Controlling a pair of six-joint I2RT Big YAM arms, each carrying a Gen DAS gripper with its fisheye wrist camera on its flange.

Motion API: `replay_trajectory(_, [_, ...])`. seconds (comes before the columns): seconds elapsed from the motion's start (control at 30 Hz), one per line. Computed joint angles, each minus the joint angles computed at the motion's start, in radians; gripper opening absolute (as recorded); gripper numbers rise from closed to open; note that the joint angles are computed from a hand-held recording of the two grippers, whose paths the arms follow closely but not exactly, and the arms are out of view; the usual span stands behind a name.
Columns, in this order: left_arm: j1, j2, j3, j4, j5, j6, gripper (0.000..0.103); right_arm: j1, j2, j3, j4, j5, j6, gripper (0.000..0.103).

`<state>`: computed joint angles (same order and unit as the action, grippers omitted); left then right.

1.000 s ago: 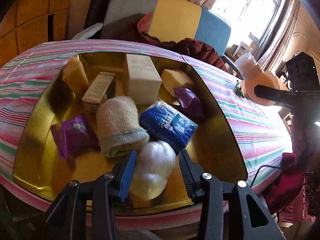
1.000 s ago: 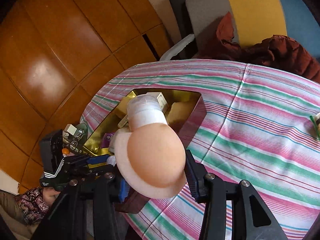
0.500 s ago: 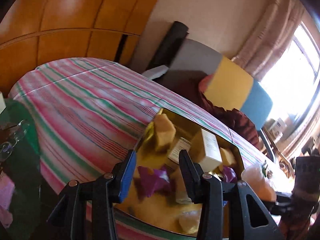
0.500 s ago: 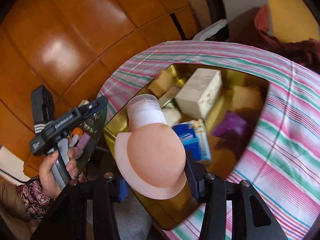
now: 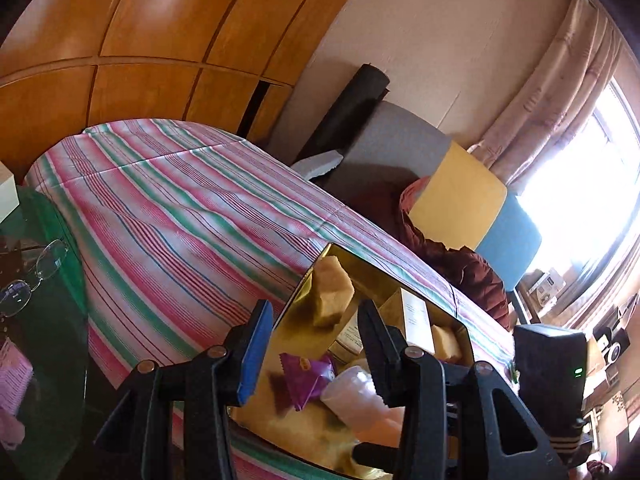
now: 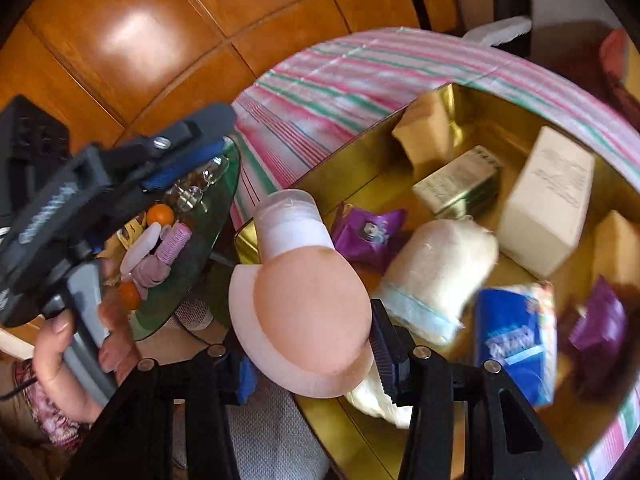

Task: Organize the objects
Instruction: 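Open both tools to drop the bottle and bundle into the gold box, then move both open tools from the gold box back to the table pile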

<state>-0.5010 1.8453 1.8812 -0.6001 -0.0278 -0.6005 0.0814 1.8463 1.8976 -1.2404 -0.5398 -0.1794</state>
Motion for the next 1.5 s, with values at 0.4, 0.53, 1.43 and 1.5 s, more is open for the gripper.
replay_trajectory(0.4, [0.002,-0.011,-0.01,0.008,-0.009,-0.011,0.044,0.011,0.025,0.0,0.034,-0.032,0.032,0.053])
replay_trajectory(0.53, [-0.004,-0.007,-0.007,0.003,-0.007,-0.002,0.044,-0.004,-0.027,-0.052,0.103,-0.026,0.041,0.054])
replay_trajectory(1.43, [-0.148,0.125,0.196,-0.192,0.222,0.364,0.044,-0.326,-0.226,-0.287,0.239,0.134,0.216,0.064])
replay_trajectory(1.5, [-0.165,0.138,0.216,-0.212,0.24,0.39,0.044,-0.371,-0.224,-0.299,0.233,0.14,0.23,0.064])
